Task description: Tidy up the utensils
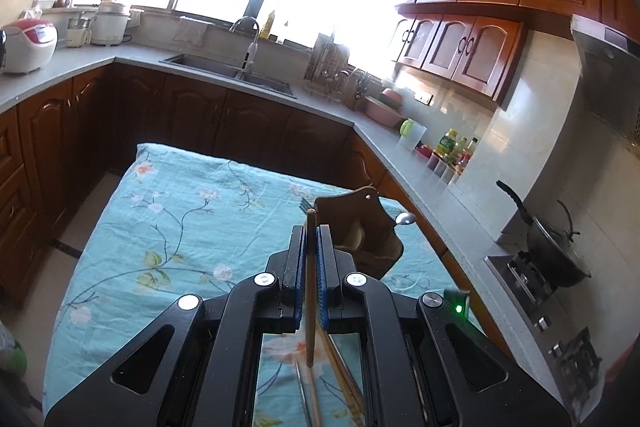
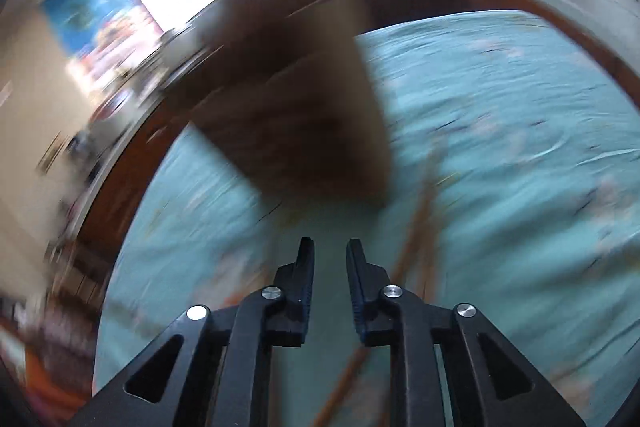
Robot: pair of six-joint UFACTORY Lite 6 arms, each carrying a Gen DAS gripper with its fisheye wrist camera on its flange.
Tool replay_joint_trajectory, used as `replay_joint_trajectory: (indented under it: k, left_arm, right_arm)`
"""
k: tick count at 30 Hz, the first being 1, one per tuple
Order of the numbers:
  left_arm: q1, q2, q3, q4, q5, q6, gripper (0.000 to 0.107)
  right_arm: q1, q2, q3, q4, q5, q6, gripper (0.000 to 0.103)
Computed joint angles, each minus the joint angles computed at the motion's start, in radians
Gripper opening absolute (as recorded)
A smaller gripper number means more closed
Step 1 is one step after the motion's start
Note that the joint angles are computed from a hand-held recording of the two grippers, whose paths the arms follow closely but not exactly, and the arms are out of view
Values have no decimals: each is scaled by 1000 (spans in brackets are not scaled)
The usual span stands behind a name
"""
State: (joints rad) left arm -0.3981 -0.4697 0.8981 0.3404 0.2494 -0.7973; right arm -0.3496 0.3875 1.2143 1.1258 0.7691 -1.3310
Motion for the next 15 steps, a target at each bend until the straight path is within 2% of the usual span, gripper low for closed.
replay_joint_trajectory:
  k: [2,6,11,13,15]
  left_arm:
    - [6,-16,-18,-12,3,12,4]
    - [29,-60,-57,-49,4,45,4]
    - [66,-88,-85,-155,5,151,4]
    - [72,-91,-89,-174,6,170,4]
    - [74,-94,-92,-174,7,172,4]
  right_arm:
    - [48,-61,-88,6,-25,-47,20]
    - [137,-99,-129,10,-97,-81,20]
    - [265,-41,-57,-110,-277,18,20]
    - [297,32,12,-199,-304,116,20]
    - [319,58,31,-194,-324,114,20]
